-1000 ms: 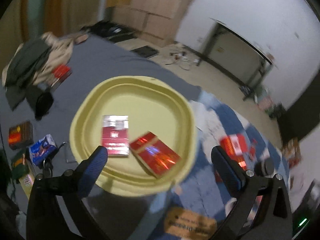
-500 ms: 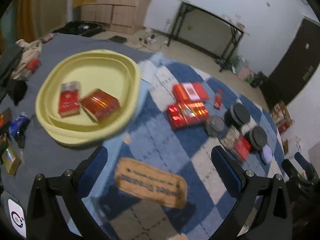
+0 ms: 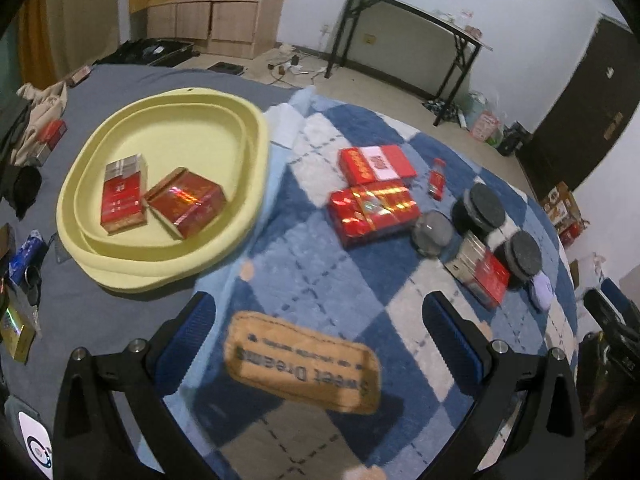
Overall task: Organize rigid objects
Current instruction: 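Reach the left gripper to the large red box while the right gripper reaches the purple plush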
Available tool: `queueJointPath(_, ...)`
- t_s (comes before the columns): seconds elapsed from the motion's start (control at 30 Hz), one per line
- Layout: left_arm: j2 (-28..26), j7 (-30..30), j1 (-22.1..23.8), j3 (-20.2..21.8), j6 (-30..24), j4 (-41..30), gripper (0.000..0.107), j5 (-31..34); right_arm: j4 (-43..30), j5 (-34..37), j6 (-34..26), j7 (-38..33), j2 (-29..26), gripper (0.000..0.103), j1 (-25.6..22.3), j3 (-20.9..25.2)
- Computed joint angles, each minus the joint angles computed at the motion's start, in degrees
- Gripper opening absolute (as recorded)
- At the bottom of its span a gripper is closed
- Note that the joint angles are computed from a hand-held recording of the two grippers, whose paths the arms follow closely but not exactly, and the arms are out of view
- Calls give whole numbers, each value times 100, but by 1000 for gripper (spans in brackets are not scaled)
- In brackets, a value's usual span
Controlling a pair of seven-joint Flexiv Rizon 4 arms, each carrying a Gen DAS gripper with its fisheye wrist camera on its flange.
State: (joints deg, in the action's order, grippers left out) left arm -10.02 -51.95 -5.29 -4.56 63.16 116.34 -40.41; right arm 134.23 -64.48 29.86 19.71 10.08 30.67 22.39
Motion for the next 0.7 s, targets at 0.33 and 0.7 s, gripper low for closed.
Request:
queueJointPath(0.33, -482, -209, 139, -139, -813, -521, 103, -405, 1417, 1042, 1227, -756, 1408, 103, -513, -66)
queueJointPath(0.7, -1462, -2300, -389, 36, -1109, -1963, 103, 1782, 1792, 2171, 1657, -694, 2034, 103, -1131, 89)
